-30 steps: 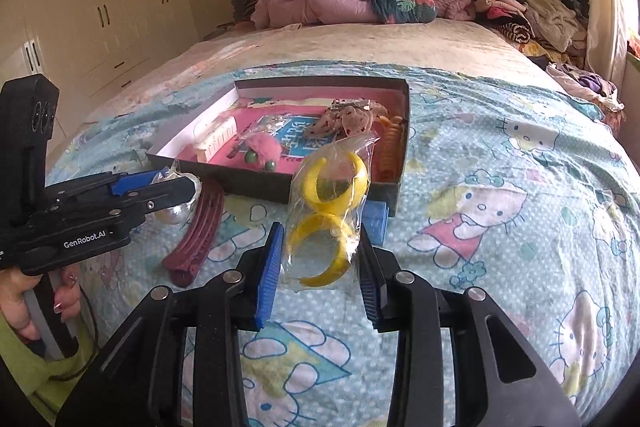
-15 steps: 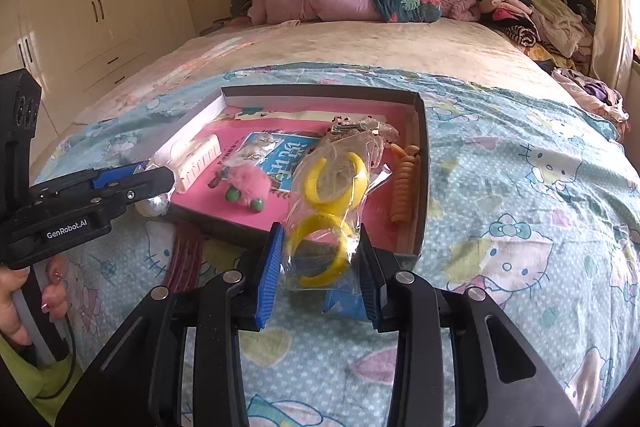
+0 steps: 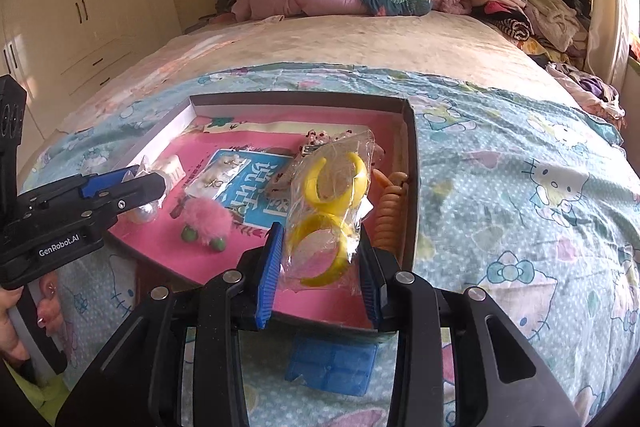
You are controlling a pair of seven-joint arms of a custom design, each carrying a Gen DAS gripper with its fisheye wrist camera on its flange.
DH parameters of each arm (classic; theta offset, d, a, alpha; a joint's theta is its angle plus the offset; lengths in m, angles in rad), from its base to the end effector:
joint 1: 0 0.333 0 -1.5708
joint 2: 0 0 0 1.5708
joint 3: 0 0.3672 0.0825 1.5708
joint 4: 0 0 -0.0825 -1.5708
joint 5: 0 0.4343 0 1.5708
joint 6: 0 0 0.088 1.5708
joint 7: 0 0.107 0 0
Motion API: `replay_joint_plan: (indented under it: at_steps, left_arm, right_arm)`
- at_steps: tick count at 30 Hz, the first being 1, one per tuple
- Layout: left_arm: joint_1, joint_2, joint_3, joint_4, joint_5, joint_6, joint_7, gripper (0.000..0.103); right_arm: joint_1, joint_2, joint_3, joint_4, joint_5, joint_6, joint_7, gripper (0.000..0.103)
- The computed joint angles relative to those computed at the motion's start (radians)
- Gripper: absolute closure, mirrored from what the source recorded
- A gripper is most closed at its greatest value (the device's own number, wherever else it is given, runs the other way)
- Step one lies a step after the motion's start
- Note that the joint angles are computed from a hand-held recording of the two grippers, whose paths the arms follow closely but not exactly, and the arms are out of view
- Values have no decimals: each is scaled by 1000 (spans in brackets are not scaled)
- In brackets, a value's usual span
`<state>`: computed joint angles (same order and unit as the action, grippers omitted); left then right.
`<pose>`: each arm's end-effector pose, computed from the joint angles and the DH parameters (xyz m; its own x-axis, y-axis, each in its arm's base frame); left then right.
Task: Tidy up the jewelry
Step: 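Carry the bangles and claw clip into the box and open both tools, then withdraw both tools from the box toward the blue box and red clip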
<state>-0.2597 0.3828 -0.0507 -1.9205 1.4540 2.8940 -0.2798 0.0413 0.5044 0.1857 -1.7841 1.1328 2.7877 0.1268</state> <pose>0.6396 -0.2641 0.3365 0.1420 -0.9793 0.1442 -0.6587 -0.2023 -0.7248 0.7352 0.1112 0.3214 0.6150 -0.7832 -0.0918 -0.5875 -0.3775 -0.7158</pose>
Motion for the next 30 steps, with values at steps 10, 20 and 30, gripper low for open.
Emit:
replay_joint_plan:
  at_steps: [10, 20, 30]
  left_arm:
    - [-6, 42, 13, 43, -75, 0, 85, 71]
    - [-18, 53, 32, 45, -101, 8, 95, 71]
    - [-31, 25, 36, 25, -21, -7, 9, 60]
  right_arm:
    - [24, 52, -13, 65, -94, 4, 95, 69]
    - [16, 79, -2, 86, -157, 15, 170, 60]
    - [-41, 26, 49, 17, -20, 40, 28, 49]
